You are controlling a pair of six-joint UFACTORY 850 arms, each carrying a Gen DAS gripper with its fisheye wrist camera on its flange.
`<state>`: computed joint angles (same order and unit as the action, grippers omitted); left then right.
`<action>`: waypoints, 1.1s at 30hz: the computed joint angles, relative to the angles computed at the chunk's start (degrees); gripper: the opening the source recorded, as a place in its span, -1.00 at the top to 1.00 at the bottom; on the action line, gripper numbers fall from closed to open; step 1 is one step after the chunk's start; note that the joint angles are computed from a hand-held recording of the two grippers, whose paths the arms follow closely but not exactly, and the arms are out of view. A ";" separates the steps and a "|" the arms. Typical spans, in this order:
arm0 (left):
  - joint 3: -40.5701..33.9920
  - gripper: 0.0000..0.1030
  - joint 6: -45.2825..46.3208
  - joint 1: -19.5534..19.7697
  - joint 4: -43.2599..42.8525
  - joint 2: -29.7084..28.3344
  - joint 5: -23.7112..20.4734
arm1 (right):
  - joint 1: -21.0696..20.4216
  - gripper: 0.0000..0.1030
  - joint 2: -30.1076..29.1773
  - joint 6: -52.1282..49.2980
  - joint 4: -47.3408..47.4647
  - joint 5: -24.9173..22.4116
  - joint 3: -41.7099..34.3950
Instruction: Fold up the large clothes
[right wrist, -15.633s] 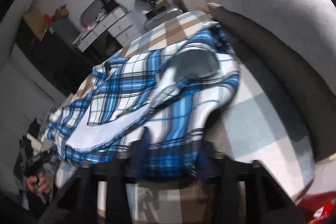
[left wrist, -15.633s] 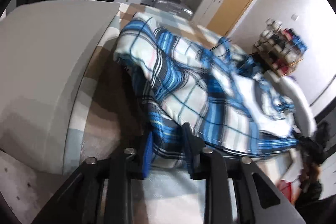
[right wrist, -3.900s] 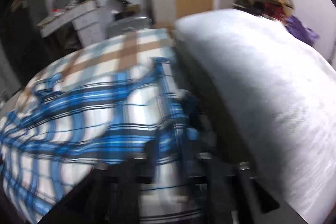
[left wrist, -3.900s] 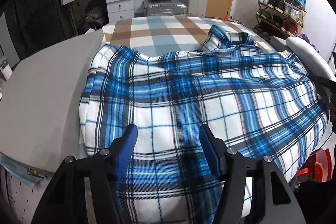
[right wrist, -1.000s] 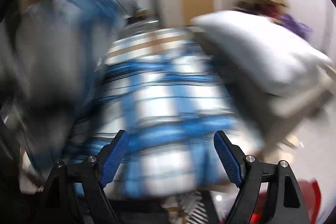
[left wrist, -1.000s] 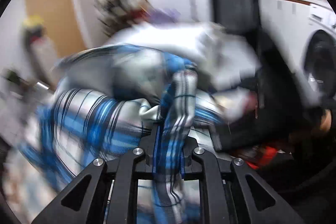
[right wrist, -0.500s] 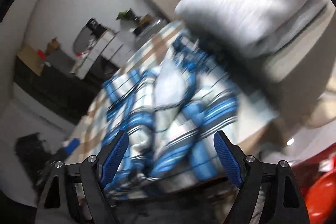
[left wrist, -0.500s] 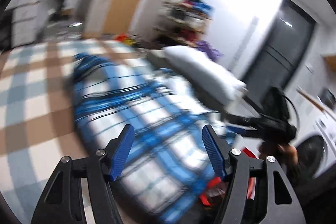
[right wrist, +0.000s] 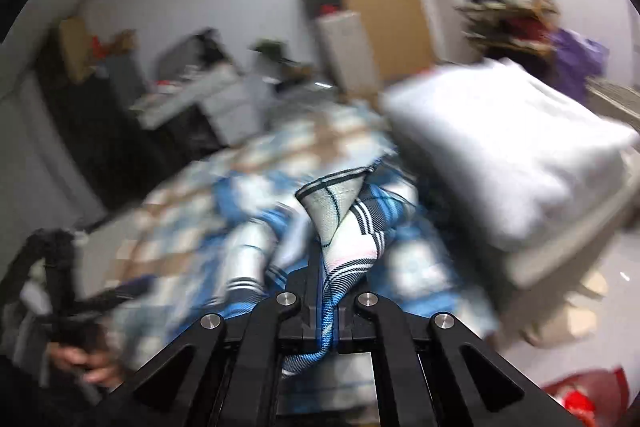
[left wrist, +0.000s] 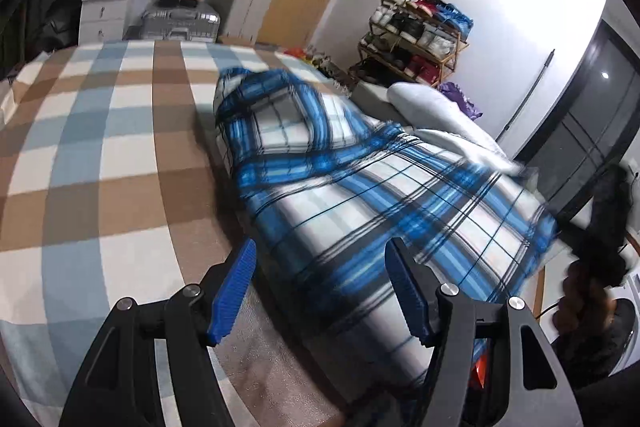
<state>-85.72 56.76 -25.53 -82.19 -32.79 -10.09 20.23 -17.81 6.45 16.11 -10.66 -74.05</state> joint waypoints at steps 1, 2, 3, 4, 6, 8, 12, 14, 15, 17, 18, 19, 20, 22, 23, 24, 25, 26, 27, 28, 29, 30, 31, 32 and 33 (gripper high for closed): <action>-0.93 -0.21 -3.45 0.11 2.88 -0.94 -1.30 | -0.66 0.96 -2.78 5.13 -3.60 -4.53 -1.63; -1.48 -0.21 -5.42 0.26 4.68 -1.44 -2.46 | -0.94 0.90 -4.42 7.87 -4.80 -7.17 -2.54; -2.78 -0.21 -9.48 0.38 8.51 -2.56 -4.21 | -1.33 0.74 -5.53 8.20 -3.60 -8.80 -2.70; -4.20 -0.21 -12.64 0.56 11.25 -3.76 -6.20 | -1.72 0.65 -5.23 6.50 -1.15 -8.05 -1.84; -6.04 -0.21 -14.02 1.38 10.75 -5.37 -10.55 | -1.58 0.64 -4.18 6.71 -1.73 -6.76 -0.83; -8.63 -0.20 -15.78 2.24 8.94 -7.65 -15.30 | -1.22 0.64 -3.58 7.47 -4.59 -6.31 -0.55; -12.68 0.20 -19.62 2.96 6.77 -10.73 -19.03 | -1.49 0.65 -4.65 2.45 0.19 -7.15 -1.23; -13.55 0.80 -23.94 2.22 11.78 -10.79 -16.16 | -1.45 0.67 -5.18 -2.06 4.87 -7.06 -1.41; -13.06 0.83 -24.19 1.93 12.13 -10.31 -14.47 | -1.67 0.67 -5.80 -4.27 6.67 -6.88 -1.74; -11.08 0.89 -23.08 1.58 12.00 -8.70 -10.90 | -0.92 0.68 -6.29 -5.63 7.07 -7.58 -2.49; -10.31 0.90 -22.50 1.73 11.75 -8.07 -10.39 | -0.50 0.69 -6.51 -6.57 7.49 -8.08 -2.92; -8.79 0.92 -20.38 2.21 9.68 -6.99 -9.98 | -0.18 0.69 -6.62 -8.90 9.58 -8.36 -3.09; -7.64 0.92 -19.15 2.50 8.26 -6.33 -9.53 | 0.06 0.69 -6.78 -13.61 14.08 -8.99 -3.42; -3.88 0.93 -17.04 3.51 6.82 -3.78 -8.35 | 0.74 0.69 -7.70 -23.68 22.48 -12.36 -4.99; -1.27 0.92 -15.19 4.09 5.79 -2.09 -7.52 | 1.11 0.68 -8.30 -26.28 23.09 -14.12 -5.95; 0.59 0.93 -14.89 4.39 6.02 -0.76 -6.74 | 1.50 0.63 -8.64 -28.24 22.09 -16.23 -7.03; 2.75 0.92 -14.67 4.75 6.24 0.79 -5.95 | 1.55 0.48 -8.32 -30.55 22.46 -17.33 -7.43; 3.57 0.92 -14.66 4.81 6.27 1.39 -5.52 | 1.34 0.39 -7.59 -32.22 23.47 -17.22 -7.32; 5.01 0.92 -14.06 5.08 5.84 2.50 -5.19 | 0.84 0.18 -6.44 -34.47 25.81 -16.06 -6.88; 6.15 0.92 -13.02 5.22 4.90 3.41 -4.70 | 0.29 -0.03 -5.49 -36.75 28.79 -14.50 -6.65; 6.34 0.92 -12.01 5.17 4.04 3.50 -4.21 | -0.17 -0.06 -5.08 -39.14 31.95 -13.41 -7.15; 6.73 0.92 -11.69 4.94 4.38 3.83 -3.26 | -0.39 -0.06 -5.46 -41.08 33.98 -13.52 -8.31; 6.94 0.92 -12.25 4.75 5.36 3.95 -2.42 | -0.43 -0.06 -6.60 -43.17 35.63 -14.33 -10.32; 6.31 0.91 -13.50 4.56 6.40 3.44 -2.25 | -0.02 -0.06 -8.76 -44.32 36.52 -15.46 -13.63; 6.27 0.91 -12.35 4.58 5.08 3.27 -2.30 | 0.52 -0.06 -10.78 -44.25 36.78 -16.51 -16.32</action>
<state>-79.44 44.41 -20.95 -77.11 -29.53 -12.39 20.75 -28.59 -37.80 52.89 -27.17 -90.37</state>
